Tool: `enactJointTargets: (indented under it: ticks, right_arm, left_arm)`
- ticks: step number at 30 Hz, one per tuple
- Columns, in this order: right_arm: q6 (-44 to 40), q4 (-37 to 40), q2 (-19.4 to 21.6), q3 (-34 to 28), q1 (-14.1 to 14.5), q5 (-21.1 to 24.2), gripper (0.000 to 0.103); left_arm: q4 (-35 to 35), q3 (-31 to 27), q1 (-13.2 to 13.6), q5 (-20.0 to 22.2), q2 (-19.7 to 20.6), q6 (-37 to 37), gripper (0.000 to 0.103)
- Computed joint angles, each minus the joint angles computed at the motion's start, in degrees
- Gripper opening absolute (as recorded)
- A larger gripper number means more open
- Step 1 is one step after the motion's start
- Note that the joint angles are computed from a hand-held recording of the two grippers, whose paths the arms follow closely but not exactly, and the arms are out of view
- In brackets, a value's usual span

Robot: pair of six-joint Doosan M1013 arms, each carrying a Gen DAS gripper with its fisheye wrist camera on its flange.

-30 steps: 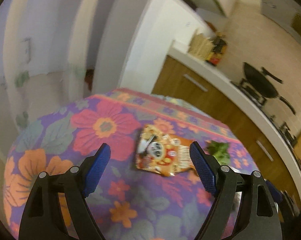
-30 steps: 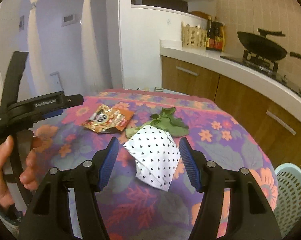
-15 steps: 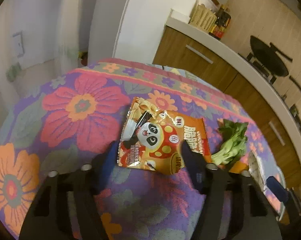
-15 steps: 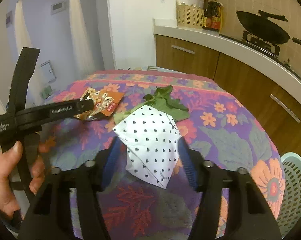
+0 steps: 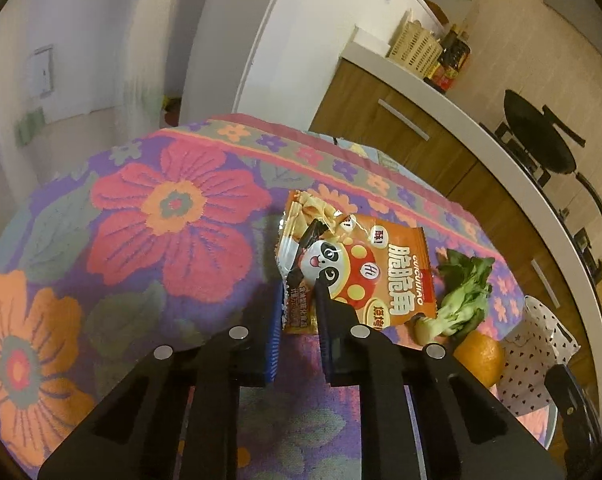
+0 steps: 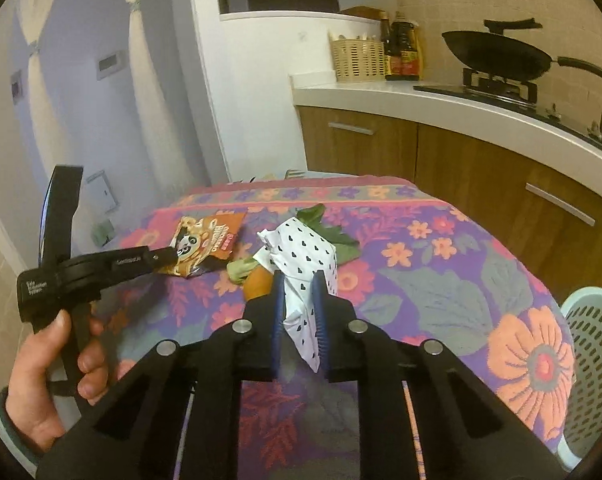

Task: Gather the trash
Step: 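Carry wrapper and polka-dot paper over the wastebasket and open both tools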

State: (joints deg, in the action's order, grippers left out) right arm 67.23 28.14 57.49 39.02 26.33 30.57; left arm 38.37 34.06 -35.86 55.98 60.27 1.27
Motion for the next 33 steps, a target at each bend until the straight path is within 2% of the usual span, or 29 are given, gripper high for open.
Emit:
enactJointTargets:
  ticks: [4,8,16,22,27,33]
  right_arm:
    - [0.5,-0.4,-0.3,0.4,0.0,-0.8,0.011]
    - [-1.1,0.9,-0.8,1.6,0.0,-2.5,0.009]
    - [-6.4,10.0,-2.0,4.1,-1.0,-4.5,0.006]
    - [-9.9,15.4,-3.2,6.5,-1.7,-5.9,0.006]
    - [-17.4,23.1,-5.9,11.4,-2.6,-9.2,0.006]
    - [-23.7,31.2,-8.3,15.9,-4.1,-12.0,0.006]
  left_arm:
    - [1.7,1.2,-0.2,-1.1,-0.6,-2.1,0.013]
    - [7.7,5.7,-0.8,-4.8,-2.7,-7.8,0.013]
    - [15.3,7.7,-2.2,-7.5,-4.4,-11.7,0.013]
    - [16.3,3.6,-3.3,-7.9,-3.1,-7.1,0.013]
    - [15.7,0.1,-3.9,-8.6,-1.7,-4.1,0.012]
    - [10.3,-9.7,-4.4,-7.1,3.0,4.9,0.006]
